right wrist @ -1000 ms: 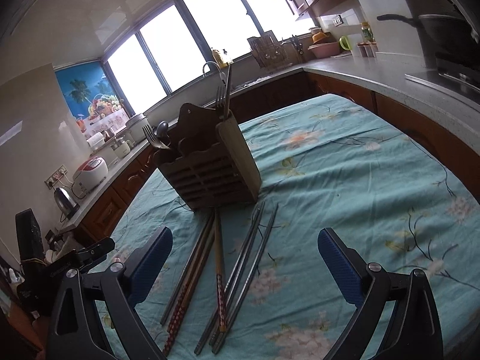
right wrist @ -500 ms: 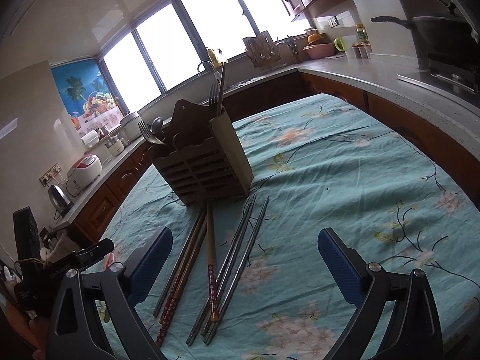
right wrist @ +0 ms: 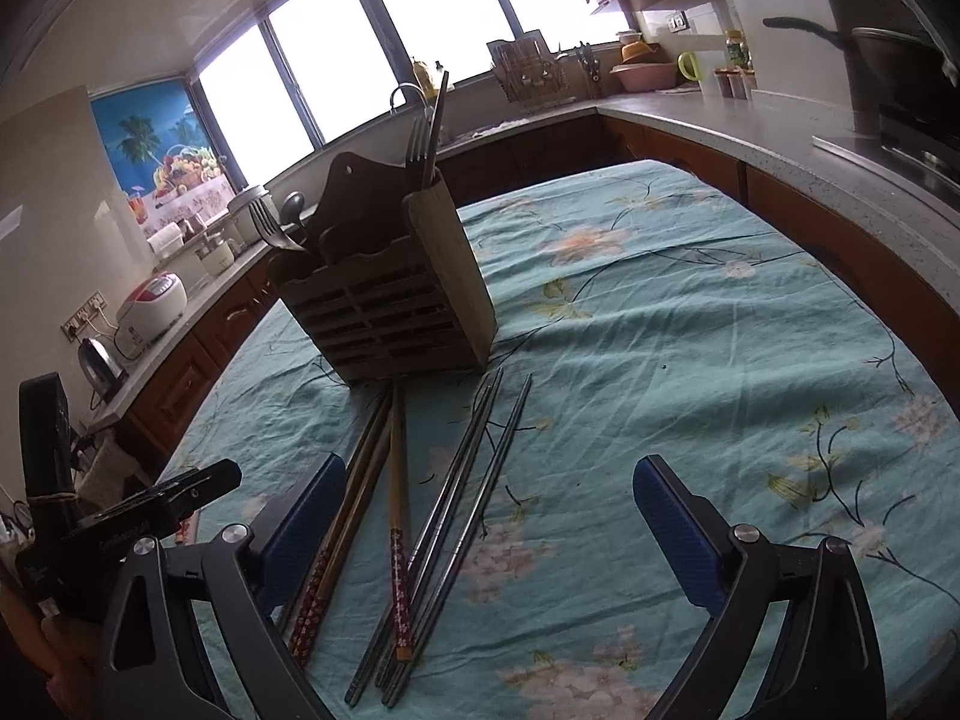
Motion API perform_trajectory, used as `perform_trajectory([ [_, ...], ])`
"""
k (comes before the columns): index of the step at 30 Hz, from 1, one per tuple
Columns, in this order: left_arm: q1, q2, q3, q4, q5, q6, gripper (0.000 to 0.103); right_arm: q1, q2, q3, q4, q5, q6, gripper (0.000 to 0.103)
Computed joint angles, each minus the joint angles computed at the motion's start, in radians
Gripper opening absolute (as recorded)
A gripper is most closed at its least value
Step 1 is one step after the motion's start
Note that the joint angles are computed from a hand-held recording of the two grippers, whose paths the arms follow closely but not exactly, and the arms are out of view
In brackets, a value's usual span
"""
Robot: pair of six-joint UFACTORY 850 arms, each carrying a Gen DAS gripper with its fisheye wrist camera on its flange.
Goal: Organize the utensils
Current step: 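Move both open tools down to the loose chopsticks beside the holder, then close the left tool on a chopstick while the right tool grasps a metal chopstick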
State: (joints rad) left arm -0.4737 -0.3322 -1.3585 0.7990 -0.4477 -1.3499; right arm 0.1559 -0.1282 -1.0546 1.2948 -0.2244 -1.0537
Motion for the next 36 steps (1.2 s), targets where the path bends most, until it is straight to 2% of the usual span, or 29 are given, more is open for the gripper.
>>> perform_trajectory([
  [3, 0.013, -0.041, -0.047, -0.055, -0.004, 0.07, 0.076, 0.002, -0.038, -0.043, -0.135, -0.018, 0.121, 0.089],
  [6, 0.023, -0.084, -0.1, -0.098, -0.014, 0.137, 0.076, 0.007, -0.078, -0.085, -0.291, -0.011, 0.268, 0.075],
  [12, 0.044, -0.178, -0.212, -0.214, -0.024, 0.293, 0.07, 0.008, -0.173, -0.191, -0.542, -0.052, 0.513, 0.049],
  [17, 0.058, -0.247, -0.299, -0.334, -0.034, 0.441, 0.068, 0.008, -0.233, -0.254, -0.637, -0.082, 0.61, 0.041],
  [20, 0.06, -0.295, -0.359, -0.362, -0.063, 0.493, 0.062, 0.007, -0.264, -0.284, -0.688, -0.095, 0.66, 0.035],
  [22, 0.063, -0.331, -0.402, -0.39, -0.086, 0.536, 0.053, 0.006, -0.284, -0.302, -0.721, -0.105, 0.693, 0.031],
  [26, 0.065, -0.368, -0.443, -0.426, -0.093, 0.581, 0.052, 0.008, -0.309, -0.322, -0.758, -0.118, 0.725, 0.028],
  [33, 0.046, -0.42, -0.499, -0.336, -0.124, 0.552, 0.051, 0.015, -0.325, -0.343, -0.813, -0.114, 0.768, 0.024],
  [35, 0.04, -0.426, -0.503, -0.309, -0.125, 0.539, 0.043, 0.022, -0.327, -0.347, -0.869, -0.111, 0.808, 0.022],
  [36, 0.04, -0.424, -0.497, -0.308, -0.119, 0.54, 0.034, 0.025, -0.328, -0.349, -0.904, -0.111, 0.834, 0.02],
])
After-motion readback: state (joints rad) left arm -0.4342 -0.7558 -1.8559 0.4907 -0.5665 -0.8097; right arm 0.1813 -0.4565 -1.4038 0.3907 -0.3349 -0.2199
